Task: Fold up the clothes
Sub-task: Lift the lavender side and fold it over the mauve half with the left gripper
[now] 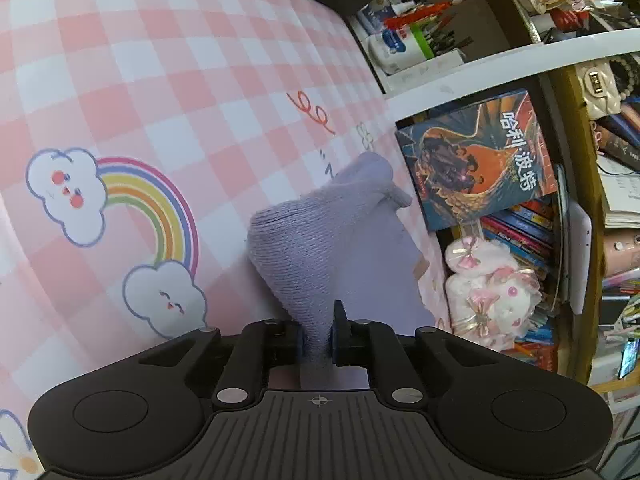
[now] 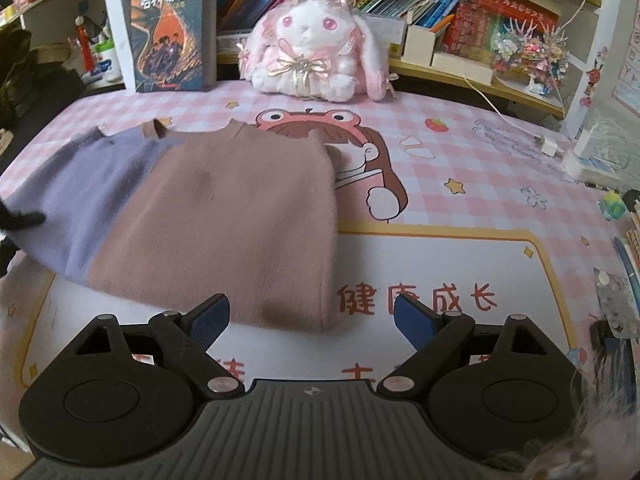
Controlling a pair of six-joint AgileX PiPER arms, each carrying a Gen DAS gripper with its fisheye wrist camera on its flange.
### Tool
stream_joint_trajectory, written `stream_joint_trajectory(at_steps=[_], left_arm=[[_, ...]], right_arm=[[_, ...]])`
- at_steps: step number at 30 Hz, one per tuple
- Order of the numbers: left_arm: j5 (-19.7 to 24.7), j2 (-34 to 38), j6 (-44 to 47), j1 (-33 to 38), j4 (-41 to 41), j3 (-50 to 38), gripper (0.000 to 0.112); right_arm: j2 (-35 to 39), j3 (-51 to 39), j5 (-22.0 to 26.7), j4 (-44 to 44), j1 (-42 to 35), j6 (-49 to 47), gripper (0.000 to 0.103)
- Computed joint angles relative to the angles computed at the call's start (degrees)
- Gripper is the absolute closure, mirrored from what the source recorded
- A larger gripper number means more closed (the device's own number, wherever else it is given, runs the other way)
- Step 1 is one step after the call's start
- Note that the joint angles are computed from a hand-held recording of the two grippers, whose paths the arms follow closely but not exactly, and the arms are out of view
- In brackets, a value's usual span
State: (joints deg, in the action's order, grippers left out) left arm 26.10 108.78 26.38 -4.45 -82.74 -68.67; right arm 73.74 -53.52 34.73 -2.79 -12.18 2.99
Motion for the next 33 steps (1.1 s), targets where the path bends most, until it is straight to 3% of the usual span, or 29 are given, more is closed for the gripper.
stream_joint_trajectory(at_steps=[7, 11, 14, 17, 20, 29, 32, 33], left_arm=[[1.5, -3.8, 5.1, 2.6, -0.5, 3.8, 0.102], [2.8, -3.6, 4.5, 4.0, -0.3, 4.4, 0.094], [1.2, -3.3, 7.2, 3.3, -3.6, 4.8, 0.088], [-0.3, -3.1, 11.6, 2.6, -9.9, 5.9, 0.093], [-1.8, -3.4, 10.9, 2.1, -9.5, 6.2, 0.099], [-5.3, -4.3, 8.0, 0.3, -7.0, 6.1, 0.1], [-7.1, -4.6, 4.0, -0.7, -3.0, 5.5, 0.1], [-7.8, -4.7, 2.2, -1.1, -1.0, 5.2, 0.1]], right_arm=[[2.8, -1.9, -1.4, -2.0, -0.2, 2.4, 0.015], [4.7, -3.3, -1.7, 1.8, -1.4, -1.6, 0.016], [6.4, -4.3, -1.5, 3.7, -1.6, -4.7, 0.017], [7.8, -5.1, -1.0, 4.3, -1.7, -6.4, 0.017], [9.7, -6.1, 0.2, 5.4, -2.2, -9.0, 0.017], [12.0, -8.8, -0.5, 14.5, -5.8, -19.8, 0.02], [13.2, -9.7, -0.3, 18.2, -7.1, -24.6, 0.034], [13.9, -9.8, 0.3, 19.6, -7.6, -26.8, 0.044]])
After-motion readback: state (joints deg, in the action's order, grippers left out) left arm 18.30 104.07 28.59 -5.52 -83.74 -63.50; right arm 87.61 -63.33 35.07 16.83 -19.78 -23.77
